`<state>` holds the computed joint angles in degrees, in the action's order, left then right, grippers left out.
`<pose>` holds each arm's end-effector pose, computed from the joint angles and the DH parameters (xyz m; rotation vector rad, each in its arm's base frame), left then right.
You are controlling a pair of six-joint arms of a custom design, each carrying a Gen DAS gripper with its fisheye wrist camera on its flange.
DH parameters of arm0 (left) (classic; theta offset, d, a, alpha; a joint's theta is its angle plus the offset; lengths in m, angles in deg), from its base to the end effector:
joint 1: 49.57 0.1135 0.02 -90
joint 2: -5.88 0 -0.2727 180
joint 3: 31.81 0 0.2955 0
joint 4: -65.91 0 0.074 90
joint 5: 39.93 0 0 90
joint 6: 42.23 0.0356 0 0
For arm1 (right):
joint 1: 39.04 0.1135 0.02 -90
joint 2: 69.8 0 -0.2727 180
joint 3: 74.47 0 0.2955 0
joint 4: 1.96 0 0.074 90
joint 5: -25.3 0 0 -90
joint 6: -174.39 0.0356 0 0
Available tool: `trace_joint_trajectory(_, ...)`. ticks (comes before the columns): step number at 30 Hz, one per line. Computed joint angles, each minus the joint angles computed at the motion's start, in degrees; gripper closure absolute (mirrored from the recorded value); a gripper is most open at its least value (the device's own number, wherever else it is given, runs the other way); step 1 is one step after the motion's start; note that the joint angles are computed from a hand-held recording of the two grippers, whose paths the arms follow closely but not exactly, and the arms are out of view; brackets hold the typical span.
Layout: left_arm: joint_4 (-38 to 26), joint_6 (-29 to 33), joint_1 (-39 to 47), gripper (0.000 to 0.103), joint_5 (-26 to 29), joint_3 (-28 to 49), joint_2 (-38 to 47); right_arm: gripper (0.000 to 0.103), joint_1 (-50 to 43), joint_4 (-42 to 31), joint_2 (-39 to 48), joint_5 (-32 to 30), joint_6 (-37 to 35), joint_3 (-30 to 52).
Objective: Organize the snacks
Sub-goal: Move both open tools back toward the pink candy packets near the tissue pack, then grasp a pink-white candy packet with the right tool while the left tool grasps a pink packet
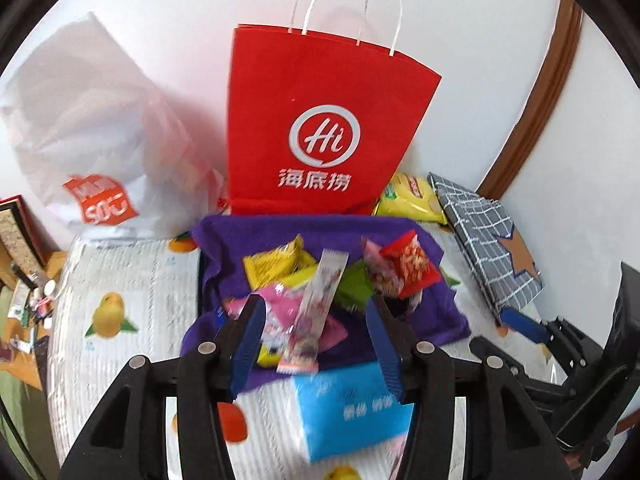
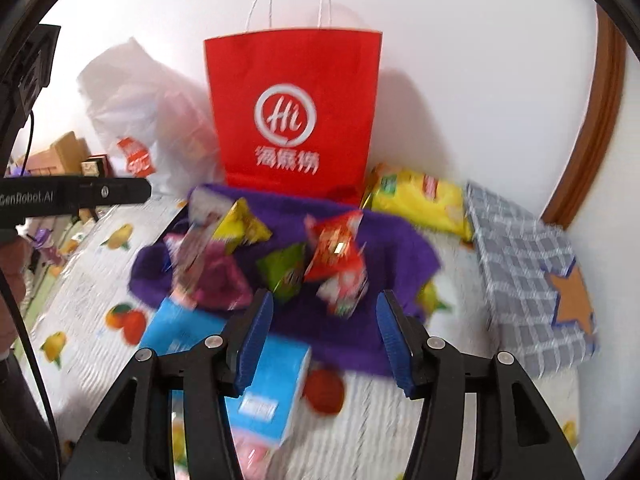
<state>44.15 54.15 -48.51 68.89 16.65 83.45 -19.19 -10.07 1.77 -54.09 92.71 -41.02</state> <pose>0.2876 -0.0062 0.1525 0.2547 2.4107 -0.3444 0.2295 0.0759 0.1111 -0.1494 2.3553 0.0181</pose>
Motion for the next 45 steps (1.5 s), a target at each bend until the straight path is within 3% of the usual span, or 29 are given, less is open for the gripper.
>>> trace_joint_trajectory(6, -2.2, 3.8, 5.3, 0.053, 2.2, -8.5, -9.3, 0.049, 9.6, 0.4, -2.4, 4.4, 8.0, -7.8)
trace_joint_trajectory(12, -5.0, 8.1, 11.7, 0.053, 5.5, -15.1, -15.9, 0.049, 17.1, 6.4, 8.3, 7.9, 15.7, -9.9)
trace_joint_trajectory(23, -7.6, 13.7, 17.8, 0.053, 8.4, -19.4, -18.2, 0.049, 23.2, 14.1, 14.3, 1.4, 28.0, -13.7)
trace_joint_trajectory(26, -7.7, 14.0, 17.3, 0.053, 8.7, -20.0, -18.4, 0.049, 25.3, 16.4, 19.2, 2.8, 30.6, -11.9)
trace_joint_trajectory(32, -6.8, 15.0, 17.3, 0.053, 8.4, -20.8, -17.1, 0.049, 24.6, 20.5, 26.3, 1.3, 31.8, -8.2)
trace_joint_trajectory(38, -4.8, 15.0, 18.4, 0.053, 8.2, -20.3, -13.3, 0.049, 27.4, 20.3, 32.2, 6.6, 32.3, -3.7)
trace_joint_trajectory(39, -4.4, 15.1, 18.5, 0.053, 8.0, -20.3, -12.8, 0.052, 28.0, 20.3, 32.8, 7.9, 32.4, -3.4)
trace_joint_trajectory(41, -3.2, 14.9, 18.0, 0.053, 7.4, -20.7, -12.2, 0.068, 29.2, 20.9, 33.8, 10.4, 32.2, -3.2)
trace_joint_trajectory(45, -0.2, 14.0, 16.0, 0.053, 5.9, -21.7, -10.0, 0.07, 30.4, 22.1, 30.5, 10.7, 30.5, -6.5)
